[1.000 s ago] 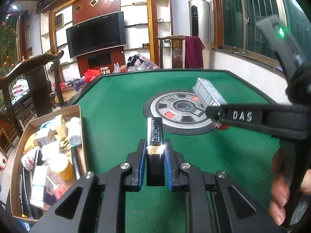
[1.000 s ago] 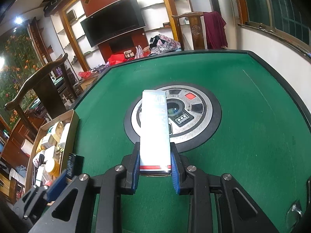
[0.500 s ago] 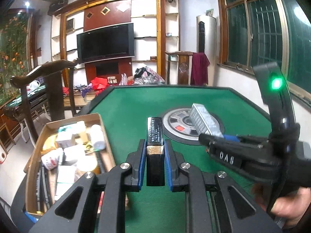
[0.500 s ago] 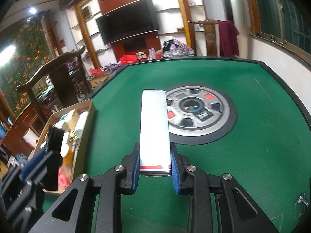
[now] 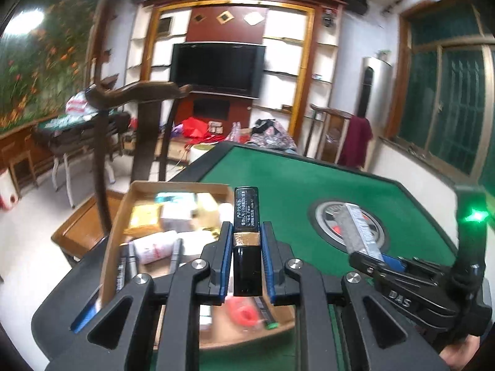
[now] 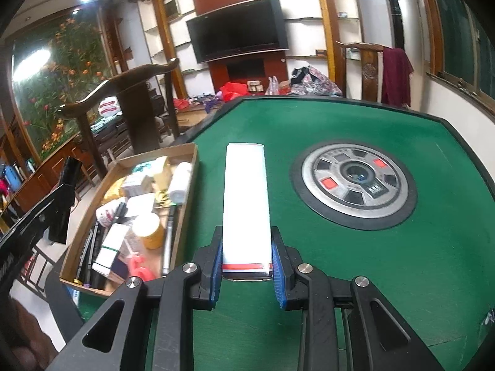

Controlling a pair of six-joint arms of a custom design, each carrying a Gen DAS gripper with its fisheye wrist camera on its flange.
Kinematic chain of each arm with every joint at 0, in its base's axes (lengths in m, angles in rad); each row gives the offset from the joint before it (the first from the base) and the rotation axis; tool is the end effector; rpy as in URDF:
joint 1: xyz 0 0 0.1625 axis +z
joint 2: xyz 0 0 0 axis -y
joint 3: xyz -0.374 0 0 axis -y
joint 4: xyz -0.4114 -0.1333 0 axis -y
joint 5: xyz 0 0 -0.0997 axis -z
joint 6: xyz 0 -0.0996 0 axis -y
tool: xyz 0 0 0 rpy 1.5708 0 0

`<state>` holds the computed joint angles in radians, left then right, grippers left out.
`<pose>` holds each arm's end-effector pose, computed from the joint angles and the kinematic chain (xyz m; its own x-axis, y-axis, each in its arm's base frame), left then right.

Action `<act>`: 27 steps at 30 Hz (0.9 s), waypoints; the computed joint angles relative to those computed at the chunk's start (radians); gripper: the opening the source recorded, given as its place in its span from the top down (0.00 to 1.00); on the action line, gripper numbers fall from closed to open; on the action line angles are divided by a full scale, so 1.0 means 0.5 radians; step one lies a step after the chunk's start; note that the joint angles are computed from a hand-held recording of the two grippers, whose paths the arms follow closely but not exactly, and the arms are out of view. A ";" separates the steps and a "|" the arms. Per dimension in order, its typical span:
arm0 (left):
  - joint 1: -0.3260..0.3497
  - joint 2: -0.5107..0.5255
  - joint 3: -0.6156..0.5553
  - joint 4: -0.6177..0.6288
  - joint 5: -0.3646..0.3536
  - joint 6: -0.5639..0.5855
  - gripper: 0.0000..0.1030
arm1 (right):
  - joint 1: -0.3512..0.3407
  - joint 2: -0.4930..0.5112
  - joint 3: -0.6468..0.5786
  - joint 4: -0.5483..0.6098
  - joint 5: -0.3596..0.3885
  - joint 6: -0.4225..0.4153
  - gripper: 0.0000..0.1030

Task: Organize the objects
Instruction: 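Carry the black tube and white box over the cardboard tray with both grippers, then lower the black tube and white box into the tray and open both grippers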

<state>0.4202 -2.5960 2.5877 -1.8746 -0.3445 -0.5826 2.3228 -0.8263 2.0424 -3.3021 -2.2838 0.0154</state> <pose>-0.0871 -0.2876 0.3586 -0.8135 -0.0546 -0.5791 0.5046 0.4290 -0.7493 0.4051 -0.3333 0.0353 -0.7816 -0.2715 0.5615 -0.5825 0.6398 -0.5014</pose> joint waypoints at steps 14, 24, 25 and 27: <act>0.495 0.040 -0.100 -0.268 -0.129 0.200 0.83 | 0.099 0.278 -0.285 0.272 0.228 -0.095 0.71; 0.743 0.206 -0.105 -0.541 -0.270 0.368 0.83 | 0.017 0.358 -0.474 0.522 0.331 -0.011 0.71; 0.761 0.222 -0.111 -0.554 -0.279 0.381 0.83 | 0.017 0.365 -0.477 0.532 0.369 -0.010 0.71; 0.782 0.239 -0.117 -0.572 -0.294 0.394 0.83 | 0.023 0.369 -0.470 0.539 0.426 -0.008 0.71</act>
<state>0.8110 -2.4765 2.5292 -2.1604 -0.4917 -0.3854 2.3340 -0.6419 1.8073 -3.0327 -2.0706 0.0116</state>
